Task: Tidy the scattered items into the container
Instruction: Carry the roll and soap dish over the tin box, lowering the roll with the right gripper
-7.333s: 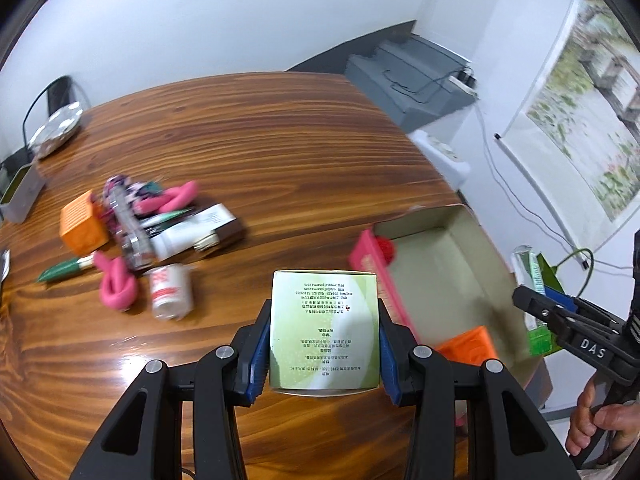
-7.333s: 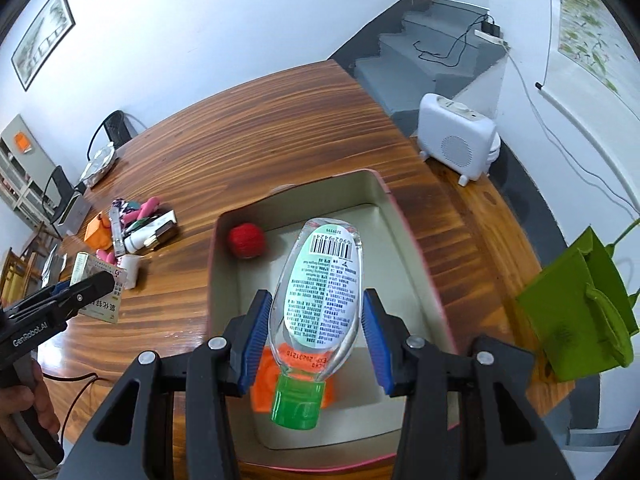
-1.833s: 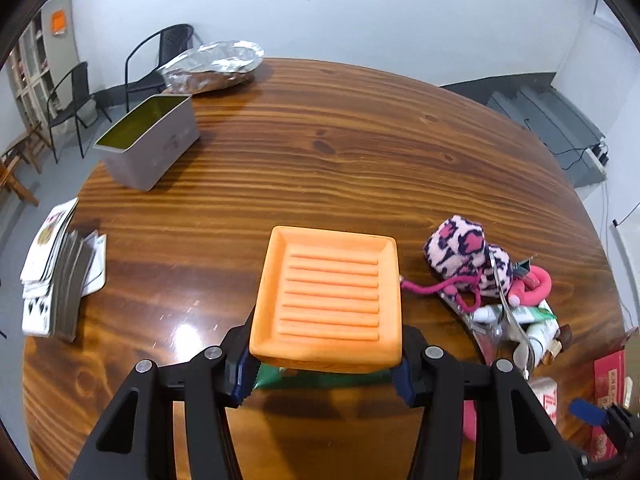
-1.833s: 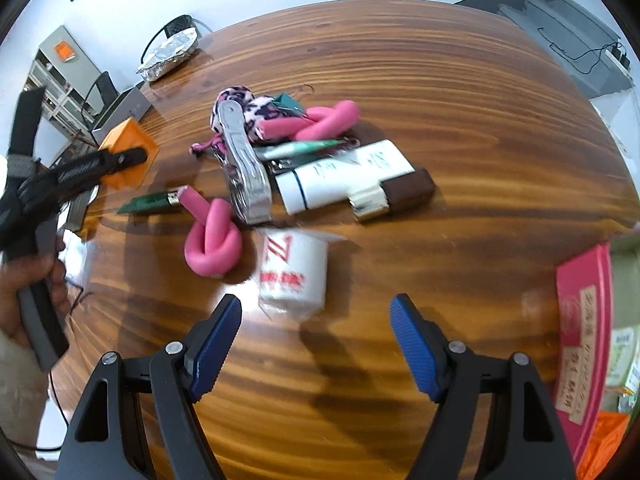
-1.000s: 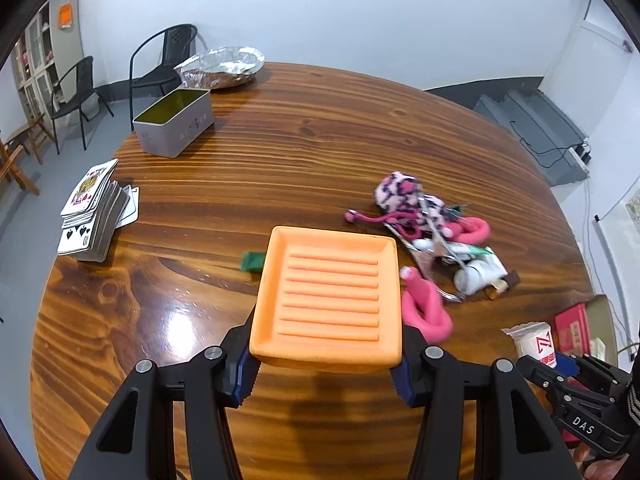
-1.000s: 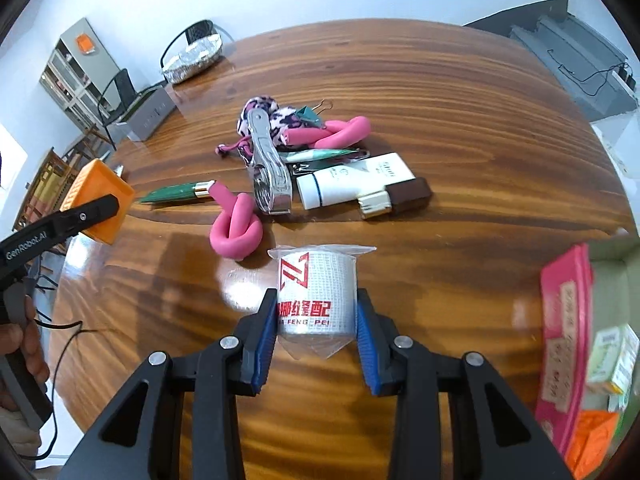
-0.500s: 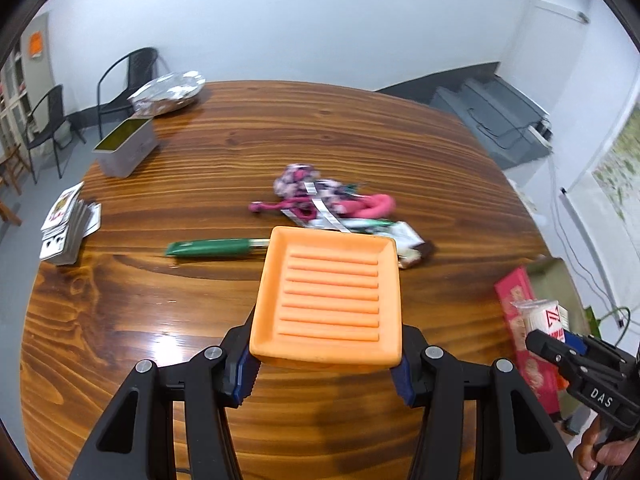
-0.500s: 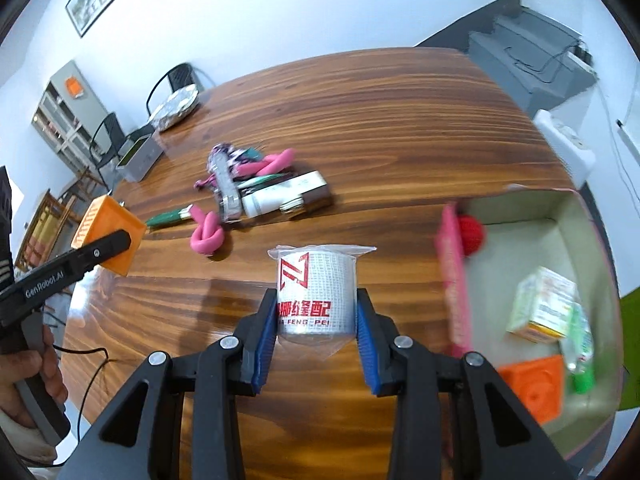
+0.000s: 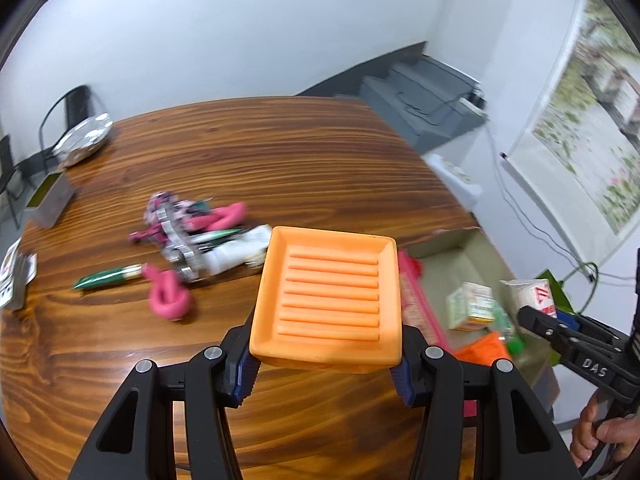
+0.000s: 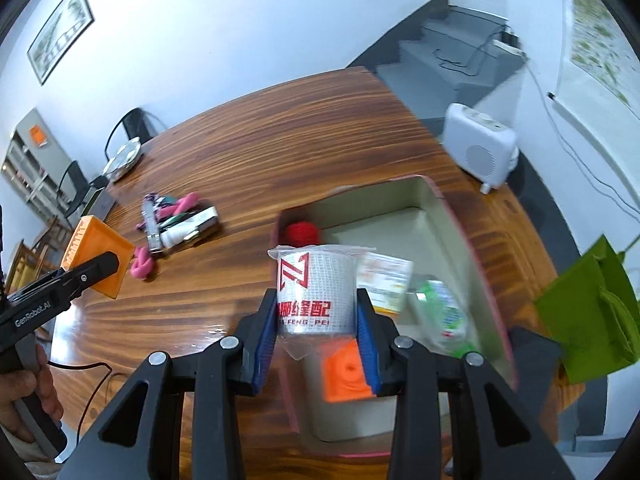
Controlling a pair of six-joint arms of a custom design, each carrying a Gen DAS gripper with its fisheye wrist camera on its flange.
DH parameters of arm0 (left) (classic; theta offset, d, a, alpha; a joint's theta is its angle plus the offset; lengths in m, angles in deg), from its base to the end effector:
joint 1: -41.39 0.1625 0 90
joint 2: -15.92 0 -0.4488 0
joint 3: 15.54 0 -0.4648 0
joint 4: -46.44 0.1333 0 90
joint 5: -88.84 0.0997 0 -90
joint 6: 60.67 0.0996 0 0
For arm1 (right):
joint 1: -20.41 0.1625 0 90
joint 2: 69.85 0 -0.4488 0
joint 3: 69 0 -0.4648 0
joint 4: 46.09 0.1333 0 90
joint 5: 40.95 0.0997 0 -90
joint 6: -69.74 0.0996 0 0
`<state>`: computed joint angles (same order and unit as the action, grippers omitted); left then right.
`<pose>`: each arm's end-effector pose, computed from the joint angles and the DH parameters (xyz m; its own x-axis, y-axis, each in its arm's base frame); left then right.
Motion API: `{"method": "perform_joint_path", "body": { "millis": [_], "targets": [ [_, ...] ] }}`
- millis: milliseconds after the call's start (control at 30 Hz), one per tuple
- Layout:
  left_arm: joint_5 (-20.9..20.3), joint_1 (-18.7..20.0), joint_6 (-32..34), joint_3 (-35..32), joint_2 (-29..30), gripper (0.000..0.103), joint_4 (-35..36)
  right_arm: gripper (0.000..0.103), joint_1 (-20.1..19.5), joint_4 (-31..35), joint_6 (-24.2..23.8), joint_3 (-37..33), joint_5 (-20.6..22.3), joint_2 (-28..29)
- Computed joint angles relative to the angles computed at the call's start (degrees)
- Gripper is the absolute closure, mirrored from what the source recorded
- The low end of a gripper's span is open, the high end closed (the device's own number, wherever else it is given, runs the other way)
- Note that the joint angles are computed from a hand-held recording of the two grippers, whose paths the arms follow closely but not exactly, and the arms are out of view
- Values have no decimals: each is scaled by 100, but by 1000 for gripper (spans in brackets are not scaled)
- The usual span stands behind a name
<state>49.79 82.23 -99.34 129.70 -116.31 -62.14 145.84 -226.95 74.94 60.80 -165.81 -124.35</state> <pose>-0.0563 -0.3271 0.3374 -0.8367 -0.0730 -0.5428 0.2948 0.7752 -0.5587 0.3501 -0.3603 0.0263 -0.8050 -0.2782 0.5240 -0.4875 0.8135 -0.3170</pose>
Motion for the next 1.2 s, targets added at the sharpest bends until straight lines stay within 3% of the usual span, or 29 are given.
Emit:
{"method": "perform_joint_path", "body": {
  "millis": [533,833,1100,1167,1200],
  "targets": [
    [-292,-396,798,-132,1881,48,-2132,63,-358,-226,-904,341,103,-661],
    [-168,-435,1144,-347,2461,48,-2798,63,-359,-347,-1199,360,242,-688],
    [-174,-391,1236,-376,2641,47,-3030,62,-388,-176,-1159,392,226,-751],
    [-162,-391,1312,-367,2671,43,-3160,58,-405,-107,-1081,400,208,-774],
    [-155,-392,1329,-369,2686,37,-3199,47,-422,-52,-1041,397,225,-788]
  ]
}}
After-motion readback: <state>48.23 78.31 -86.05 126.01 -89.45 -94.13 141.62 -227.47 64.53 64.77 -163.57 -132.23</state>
